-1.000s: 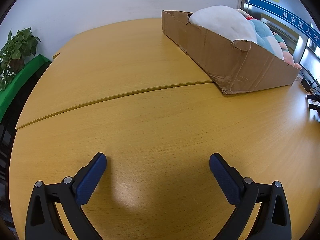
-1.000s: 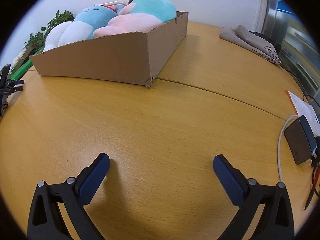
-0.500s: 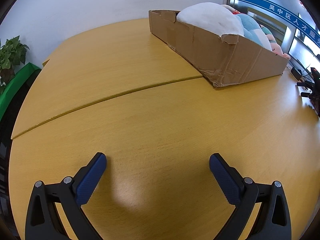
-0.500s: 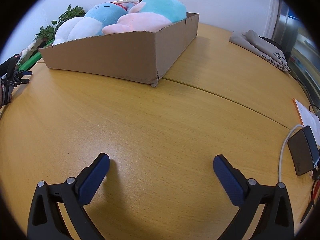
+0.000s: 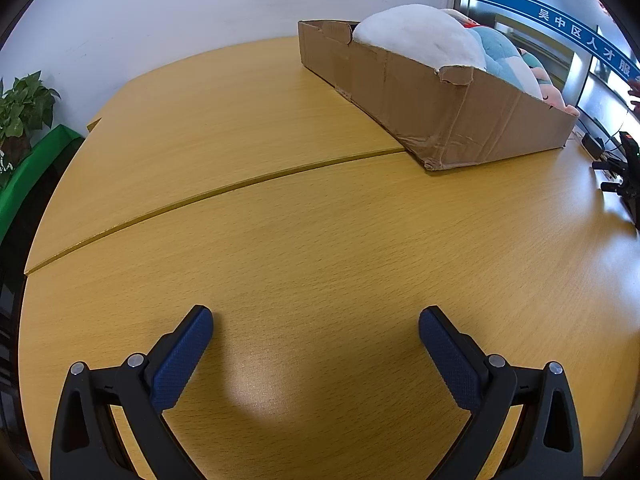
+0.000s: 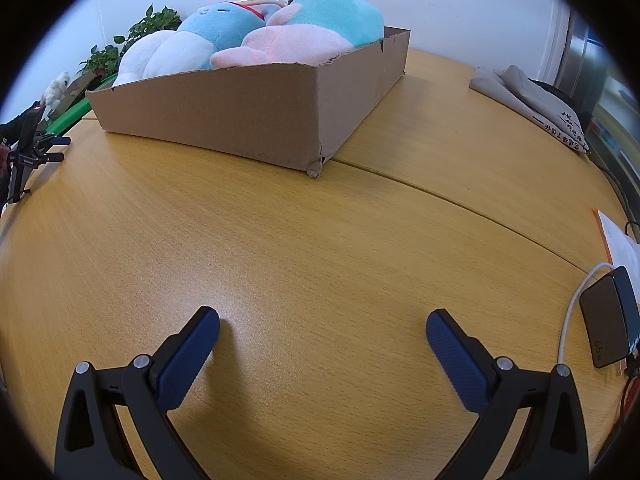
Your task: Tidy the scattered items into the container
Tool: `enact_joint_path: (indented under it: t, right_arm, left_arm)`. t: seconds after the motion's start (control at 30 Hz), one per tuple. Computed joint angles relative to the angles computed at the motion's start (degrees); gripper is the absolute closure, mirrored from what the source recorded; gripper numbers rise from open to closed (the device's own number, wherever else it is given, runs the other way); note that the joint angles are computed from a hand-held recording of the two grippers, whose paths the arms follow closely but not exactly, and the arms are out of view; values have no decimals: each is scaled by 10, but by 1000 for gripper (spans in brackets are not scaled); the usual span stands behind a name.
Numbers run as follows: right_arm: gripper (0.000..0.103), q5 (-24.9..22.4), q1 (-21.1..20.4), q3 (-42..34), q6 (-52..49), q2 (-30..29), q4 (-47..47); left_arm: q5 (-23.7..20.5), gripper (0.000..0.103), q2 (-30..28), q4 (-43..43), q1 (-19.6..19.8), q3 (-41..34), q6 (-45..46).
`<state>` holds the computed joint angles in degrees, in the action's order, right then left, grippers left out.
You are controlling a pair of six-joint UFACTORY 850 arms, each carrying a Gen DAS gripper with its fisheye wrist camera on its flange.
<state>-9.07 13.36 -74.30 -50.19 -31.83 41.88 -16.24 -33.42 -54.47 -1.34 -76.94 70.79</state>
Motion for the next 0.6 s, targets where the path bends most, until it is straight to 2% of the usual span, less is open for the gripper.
enact_joint_path:
  t: [0.6]
  right_arm:
    - [0, 1, 4, 1, 9, 1, -5]
  left_arm:
    - [2, 0, 0, -2, -1, 1, 1]
